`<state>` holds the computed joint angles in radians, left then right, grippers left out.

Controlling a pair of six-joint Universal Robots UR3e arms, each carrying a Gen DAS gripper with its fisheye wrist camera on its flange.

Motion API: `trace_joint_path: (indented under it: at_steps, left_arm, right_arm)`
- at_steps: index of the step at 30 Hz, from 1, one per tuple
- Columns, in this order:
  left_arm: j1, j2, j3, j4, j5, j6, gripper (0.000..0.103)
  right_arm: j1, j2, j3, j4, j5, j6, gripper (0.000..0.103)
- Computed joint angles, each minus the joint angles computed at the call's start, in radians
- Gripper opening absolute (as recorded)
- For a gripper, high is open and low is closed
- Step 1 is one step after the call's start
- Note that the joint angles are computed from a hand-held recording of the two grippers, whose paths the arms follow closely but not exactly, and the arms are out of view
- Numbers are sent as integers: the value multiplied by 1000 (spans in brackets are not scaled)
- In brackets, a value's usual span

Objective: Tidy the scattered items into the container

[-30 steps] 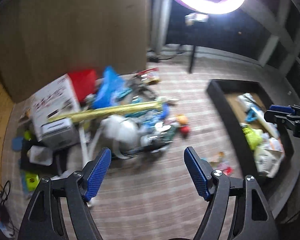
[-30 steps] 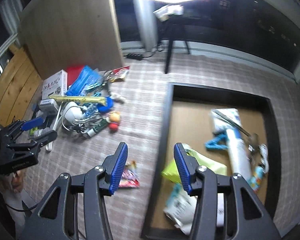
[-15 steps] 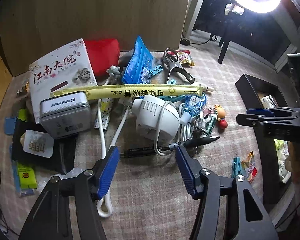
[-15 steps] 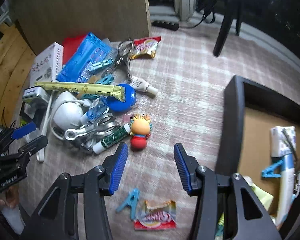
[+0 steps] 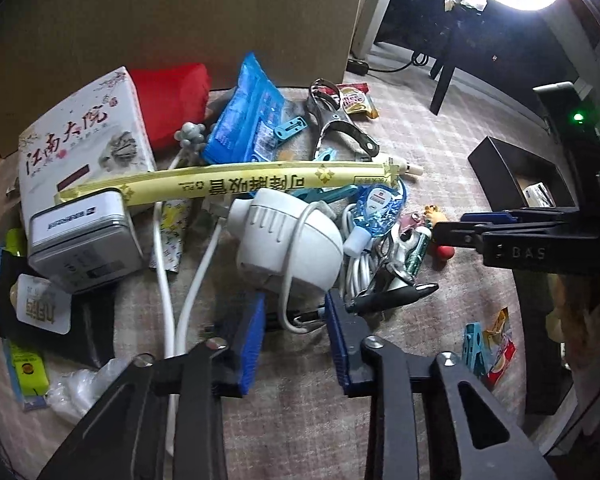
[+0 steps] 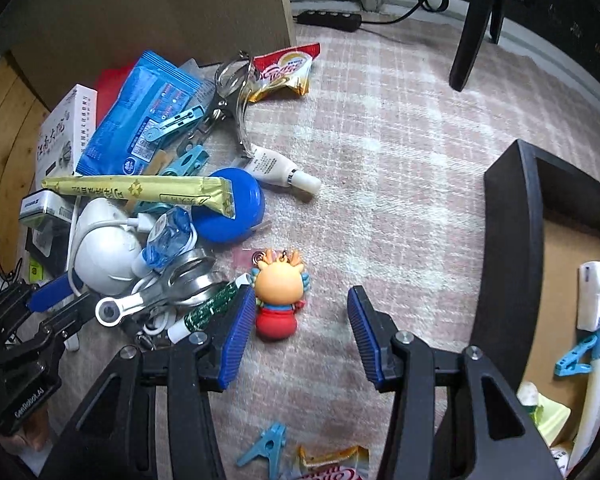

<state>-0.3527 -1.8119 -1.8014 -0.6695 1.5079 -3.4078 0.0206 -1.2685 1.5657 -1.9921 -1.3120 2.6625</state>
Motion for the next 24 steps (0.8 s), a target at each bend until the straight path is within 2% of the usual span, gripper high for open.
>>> trace_joint_path:
  at_steps: [4,6,12,20,24]
  left_arm:
    - [2,-7,3,10,-20,-8,10]
    - [-6,-10,9,12,-15,-10,4]
    - [-11,8,-10,26,-1,-28,3]
    - [-26,20,-6,36,21,-35,3]
    - [-27,91,-46,37,16,-32,3]
  right_arm:
    - [-1,27,-25,19,17,15,46]
    - [-3,37,-38,34,25,21,42]
    - [-15,43,-63,95,45,4,29]
    - [55,26,-18,-3,-26,21,27]
    - [25,-14,14,18,4,10,27]
